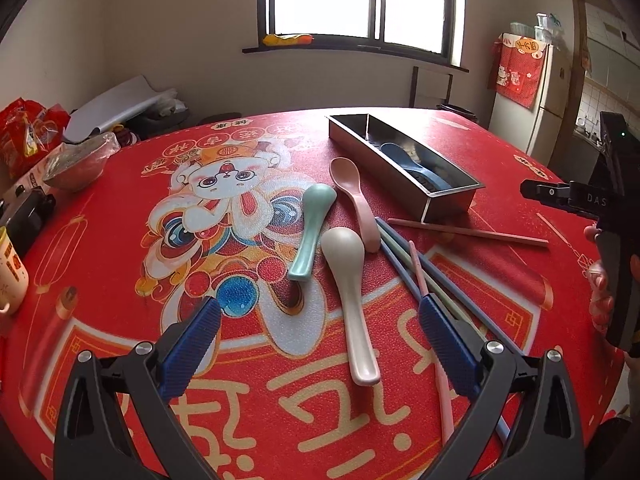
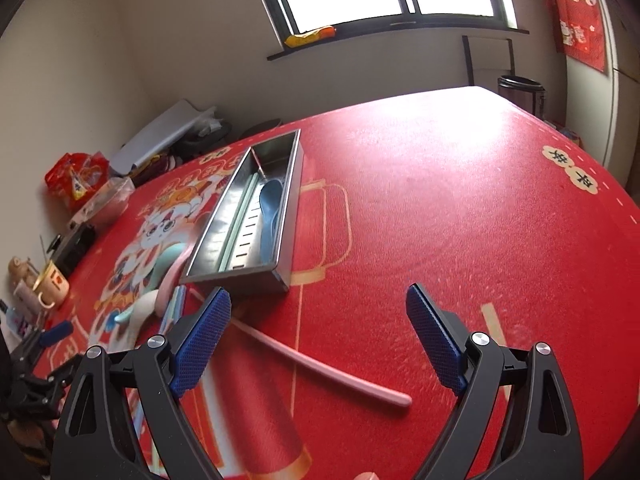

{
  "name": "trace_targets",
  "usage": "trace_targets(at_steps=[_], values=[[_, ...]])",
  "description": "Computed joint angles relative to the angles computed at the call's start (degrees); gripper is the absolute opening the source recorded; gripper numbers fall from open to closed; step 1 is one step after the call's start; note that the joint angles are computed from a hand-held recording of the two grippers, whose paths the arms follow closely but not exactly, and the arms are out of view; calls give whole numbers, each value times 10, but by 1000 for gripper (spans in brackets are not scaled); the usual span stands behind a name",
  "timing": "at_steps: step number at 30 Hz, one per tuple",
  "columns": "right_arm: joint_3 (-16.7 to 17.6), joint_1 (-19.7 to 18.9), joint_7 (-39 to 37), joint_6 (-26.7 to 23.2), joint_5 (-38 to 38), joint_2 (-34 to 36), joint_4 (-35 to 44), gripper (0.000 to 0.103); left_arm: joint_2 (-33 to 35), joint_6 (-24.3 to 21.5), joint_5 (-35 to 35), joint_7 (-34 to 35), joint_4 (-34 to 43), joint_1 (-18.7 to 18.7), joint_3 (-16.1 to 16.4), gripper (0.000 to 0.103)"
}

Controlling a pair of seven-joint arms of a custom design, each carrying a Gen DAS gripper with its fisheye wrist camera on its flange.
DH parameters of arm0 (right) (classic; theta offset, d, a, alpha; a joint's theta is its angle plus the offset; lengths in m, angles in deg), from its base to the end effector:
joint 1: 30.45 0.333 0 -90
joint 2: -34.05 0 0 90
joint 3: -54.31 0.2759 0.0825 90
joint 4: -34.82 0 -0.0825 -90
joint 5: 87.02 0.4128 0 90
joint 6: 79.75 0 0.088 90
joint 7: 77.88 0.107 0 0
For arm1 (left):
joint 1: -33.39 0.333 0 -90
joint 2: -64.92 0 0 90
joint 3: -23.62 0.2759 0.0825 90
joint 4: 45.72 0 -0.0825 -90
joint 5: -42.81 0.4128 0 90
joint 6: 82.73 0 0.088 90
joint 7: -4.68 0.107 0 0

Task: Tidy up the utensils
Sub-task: 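Open the left tool to release the blue spoon in the tray, then move the left tool to the pink chopstick and close on it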

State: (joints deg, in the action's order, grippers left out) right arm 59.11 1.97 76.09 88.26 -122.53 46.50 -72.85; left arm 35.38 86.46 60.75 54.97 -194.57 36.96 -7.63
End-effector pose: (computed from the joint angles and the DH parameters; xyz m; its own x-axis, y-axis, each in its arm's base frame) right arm 0.5137 0.4329 0.4332 0.2072 -0.9243 -0.3206 -0.7097 0.0835 -0.6995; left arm 0.4187 -0.2427 0.4393 -0.1220 -0.9925 -0.0078 -0.6416 0.0848 -0.7624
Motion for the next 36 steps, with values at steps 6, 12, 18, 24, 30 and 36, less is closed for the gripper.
trace_targets(at_steps=[6,12,18,24,30,36], values=[[5,14,-2,-21,-10,-5,-3,86,0,19,-13,8,-10,-10,10,97],[9,18,8,-41,-22,-8,-5,86,-13,29,-41,30,-25,-39,21,94],[14,22,16,-49,-43,-16,-13,86,16,-5,-88,110,-13,-120,66,53],[16,21,24,-38,-62,-16,-15,86,53,-16,-145,164,7,-173,101,38],[17,13,17,-6,-41,-15,-26,86,69,-50,-152,156,23,-167,98,21],[18,11,-4,12,-17,-12,-30,86,71,-60,-135,149,27,-161,87,21]])
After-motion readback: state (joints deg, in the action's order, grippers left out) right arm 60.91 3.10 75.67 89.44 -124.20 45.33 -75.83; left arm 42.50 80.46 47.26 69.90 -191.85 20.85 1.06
